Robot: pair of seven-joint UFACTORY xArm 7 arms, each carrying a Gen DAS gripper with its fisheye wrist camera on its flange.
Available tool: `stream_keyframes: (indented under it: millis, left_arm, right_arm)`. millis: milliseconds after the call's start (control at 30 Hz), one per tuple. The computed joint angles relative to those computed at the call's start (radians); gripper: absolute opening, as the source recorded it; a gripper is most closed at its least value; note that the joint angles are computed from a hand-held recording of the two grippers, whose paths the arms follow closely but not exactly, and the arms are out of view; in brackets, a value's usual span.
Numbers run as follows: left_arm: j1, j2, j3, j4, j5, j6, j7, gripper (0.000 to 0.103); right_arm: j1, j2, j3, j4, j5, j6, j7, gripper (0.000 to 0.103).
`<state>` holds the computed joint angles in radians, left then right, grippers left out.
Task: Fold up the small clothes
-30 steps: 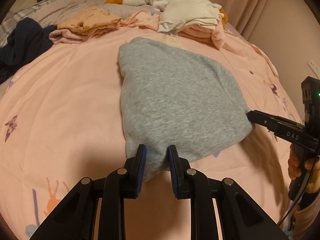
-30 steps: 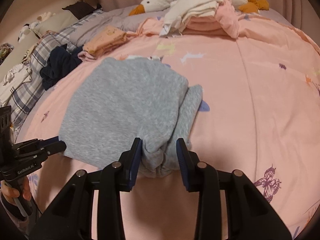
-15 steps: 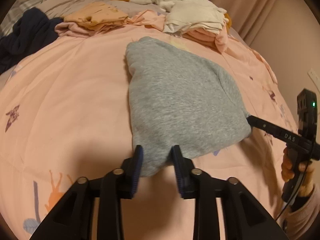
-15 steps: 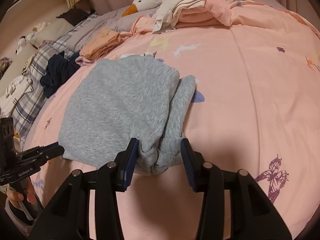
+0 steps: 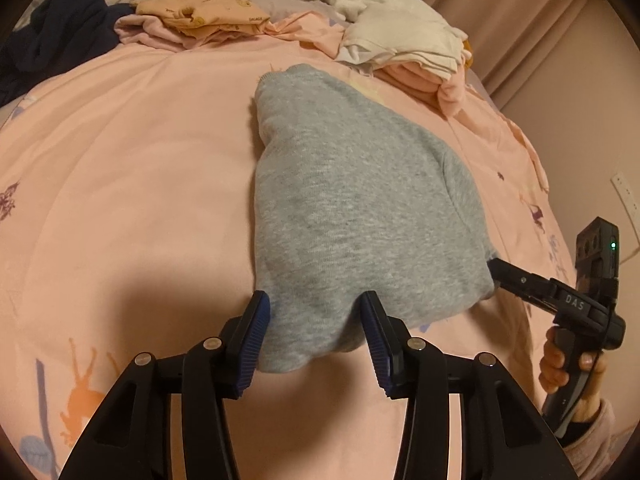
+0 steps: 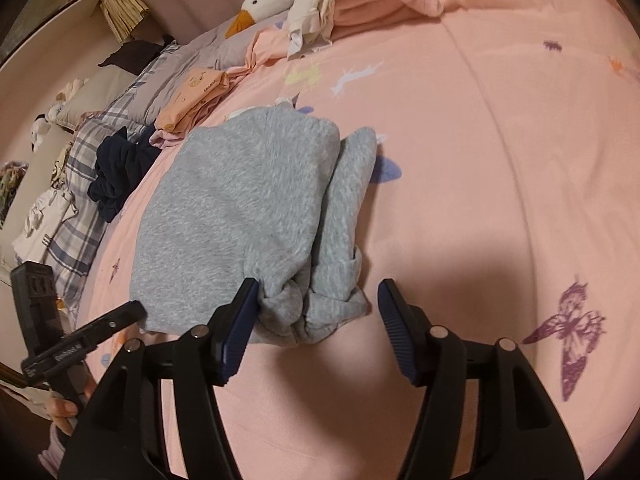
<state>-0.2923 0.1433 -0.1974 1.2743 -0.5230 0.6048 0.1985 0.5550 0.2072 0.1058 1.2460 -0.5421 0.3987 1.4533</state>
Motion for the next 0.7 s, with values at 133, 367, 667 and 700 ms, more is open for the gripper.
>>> stream_keyframes:
  millis: [133, 367, 667, 700]
  left_arm:
    - [-0.002, 0.008, 0.000, 0.008, 0.007, -0.004, 0.007, 0.045]
    - [-0.014, 0.009, 0.001, 0.001, 0.073, -0.032, -0.008, 0.042]
    - [-0.004, 0.013, 0.000, 0.002, 0.062, -0.019, -0.001, 0.041]
    - [-0.005, 0.010, 0.001, 0.000, 0.067, -0.019, -0.005, 0.041]
  right_arm:
    - [0.002, 0.005, -0.006, -0.004, -0.003, -0.037, -0.012, 0.046]
    - [0.015, 0.007, -0.018, 0.005, -0.048, -0.037, -0.012, 0.031]
    - [0.005, 0.003, -0.025, -0.019, -0.057, -0.084, 0.022, 0.028]
    - [0.008, 0.002, -0.025, -0.018, -0.058, -0.080, 0.024, 0.028]
